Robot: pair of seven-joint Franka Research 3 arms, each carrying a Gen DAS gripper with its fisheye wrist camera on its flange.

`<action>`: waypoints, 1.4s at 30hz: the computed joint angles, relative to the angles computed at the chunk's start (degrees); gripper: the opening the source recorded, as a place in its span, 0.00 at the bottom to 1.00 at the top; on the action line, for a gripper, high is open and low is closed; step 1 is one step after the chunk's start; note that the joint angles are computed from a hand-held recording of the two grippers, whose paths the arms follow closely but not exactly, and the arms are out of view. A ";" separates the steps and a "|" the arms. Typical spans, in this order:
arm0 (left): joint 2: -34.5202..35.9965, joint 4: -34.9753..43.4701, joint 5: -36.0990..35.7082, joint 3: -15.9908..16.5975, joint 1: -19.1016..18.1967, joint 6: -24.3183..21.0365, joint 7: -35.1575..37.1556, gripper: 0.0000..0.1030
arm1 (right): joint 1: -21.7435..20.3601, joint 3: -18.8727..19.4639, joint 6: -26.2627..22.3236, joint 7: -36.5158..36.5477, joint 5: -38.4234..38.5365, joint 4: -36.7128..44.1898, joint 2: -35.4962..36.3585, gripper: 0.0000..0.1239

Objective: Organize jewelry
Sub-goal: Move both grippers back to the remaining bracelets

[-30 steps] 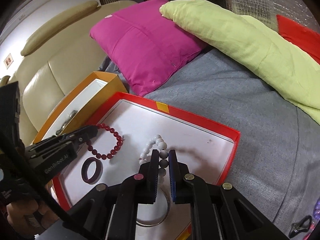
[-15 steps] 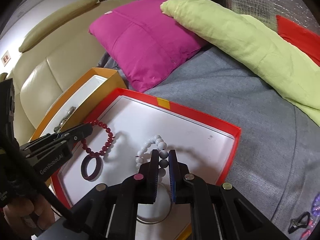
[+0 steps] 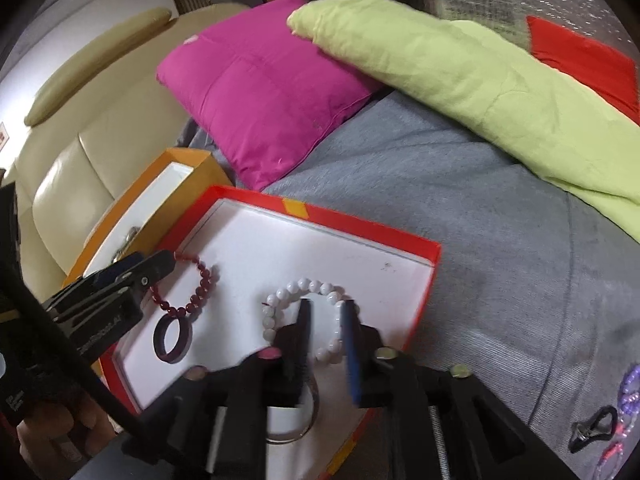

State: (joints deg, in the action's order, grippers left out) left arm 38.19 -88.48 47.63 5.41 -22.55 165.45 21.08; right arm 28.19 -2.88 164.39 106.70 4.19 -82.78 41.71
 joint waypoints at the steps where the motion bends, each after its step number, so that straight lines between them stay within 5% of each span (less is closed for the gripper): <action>1: -0.60 -0.62 0.78 0.95 -0.81 0.11 -1.35 0.57 | 0.54 -0.82 1.47 0.82 -0.14 -1.86 -1.19 0.45; 11: -10.42 -11.51 17.35 5.68 -6.85 2.47 -22.33 0.60 | 1.61 -2.62 16.85 0.19 2.41 -25.07 -15.29 0.51; 19: -15.97 -15.93 28.31 1.04 -8.34 -1.15 -28.89 0.64 | 1.93 -3.19 27.35 -5.83 7.75 -45.96 -28.47 0.52; 22: -16.56 -16.28 28.93 -2.11 -7.60 -2.13 -27.47 0.65 | 2.96 -4.77 29.38 -9.63 11.20 -51.89 -32.46 0.52; 30: -13.70 -13.06 28.52 -9.94 -5.97 -4.18 -21.66 0.67 | -2.37 -2.06 35.69 -15.90 20.81 -62.72 -39.22 0.57; 36: -8.93 -8.32 25.54 -10.99 -7.59 -3.93 -15.93 0.68 | -9.82 -0.18 39.99 -8.55 19.43 -66.78 -39.17 0.58; 39: -5.87 -5.40 23.07 -10.41 -9.00 -3.47 -12.24 0.68 | -14.81 0.87 41.26 -0.43 12.88 -68.10 -39.18 0.58; 42: -3.99 -3.76 22.05 -8.79 -10.81 -2.32 -11.37 0.68 | -16.43 2.34 42.42 -1.66 17.22 -68.06 -38.71 0.58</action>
